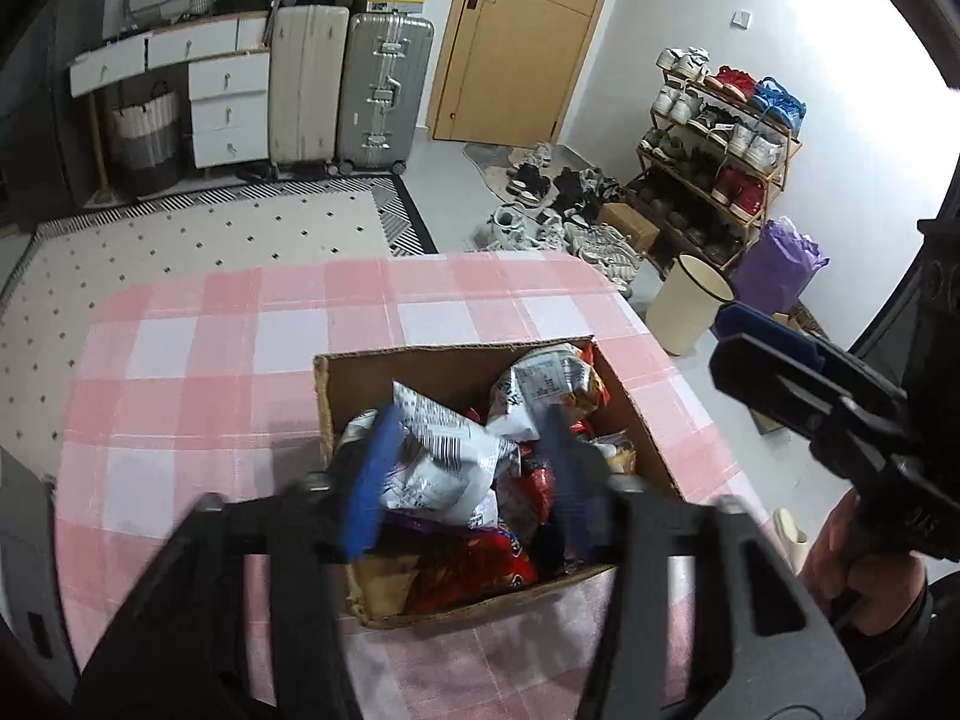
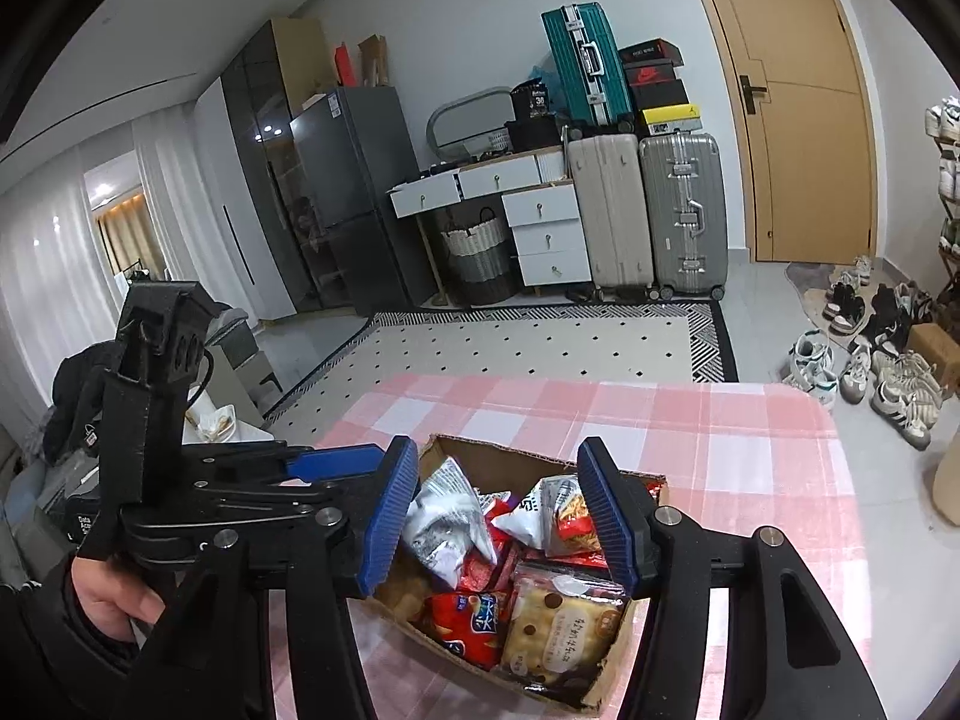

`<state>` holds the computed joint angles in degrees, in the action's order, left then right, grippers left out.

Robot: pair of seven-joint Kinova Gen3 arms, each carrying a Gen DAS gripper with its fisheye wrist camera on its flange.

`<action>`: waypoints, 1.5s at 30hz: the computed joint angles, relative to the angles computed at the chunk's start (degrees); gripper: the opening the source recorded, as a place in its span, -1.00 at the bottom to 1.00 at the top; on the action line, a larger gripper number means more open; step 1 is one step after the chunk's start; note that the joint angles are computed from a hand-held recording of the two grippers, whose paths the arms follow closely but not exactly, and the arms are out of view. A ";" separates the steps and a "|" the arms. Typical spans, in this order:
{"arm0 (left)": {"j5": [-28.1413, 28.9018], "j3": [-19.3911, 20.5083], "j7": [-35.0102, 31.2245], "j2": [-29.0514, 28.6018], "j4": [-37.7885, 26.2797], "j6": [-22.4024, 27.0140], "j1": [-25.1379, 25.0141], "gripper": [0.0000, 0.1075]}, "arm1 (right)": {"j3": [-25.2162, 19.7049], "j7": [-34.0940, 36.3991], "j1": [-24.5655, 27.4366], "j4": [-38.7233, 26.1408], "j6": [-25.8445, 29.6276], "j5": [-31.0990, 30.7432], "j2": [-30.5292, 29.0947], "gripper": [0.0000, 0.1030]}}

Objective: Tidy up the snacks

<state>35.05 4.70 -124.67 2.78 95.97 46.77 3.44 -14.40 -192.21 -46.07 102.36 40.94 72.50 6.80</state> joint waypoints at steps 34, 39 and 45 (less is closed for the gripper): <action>-11.70 -14.62 9.63 -42.89 26.18 -6.25 10.34 0.90 | -15.64 -26.27 -23.92 10.80 39.69 4.88 -1.75 0.84; -12.91 -17.58 10.33 -45.26 32.59 -11.88 12.41 0.90 | -14.79 -30.11 -25.84 13.33 39.36 4.81 -0.24 0.87; -15.46 -17.47 11.02 -43.65 40.30 -21.06 13.73 0.90 | -13.55 -38.78 -27.49 18.13 39.01 7.08 3.17 0.90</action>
<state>19.60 -12.77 -113.65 -40.88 136.26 25.71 17.17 -27.95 -230.99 -73.56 120.49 79.96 79.58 9.97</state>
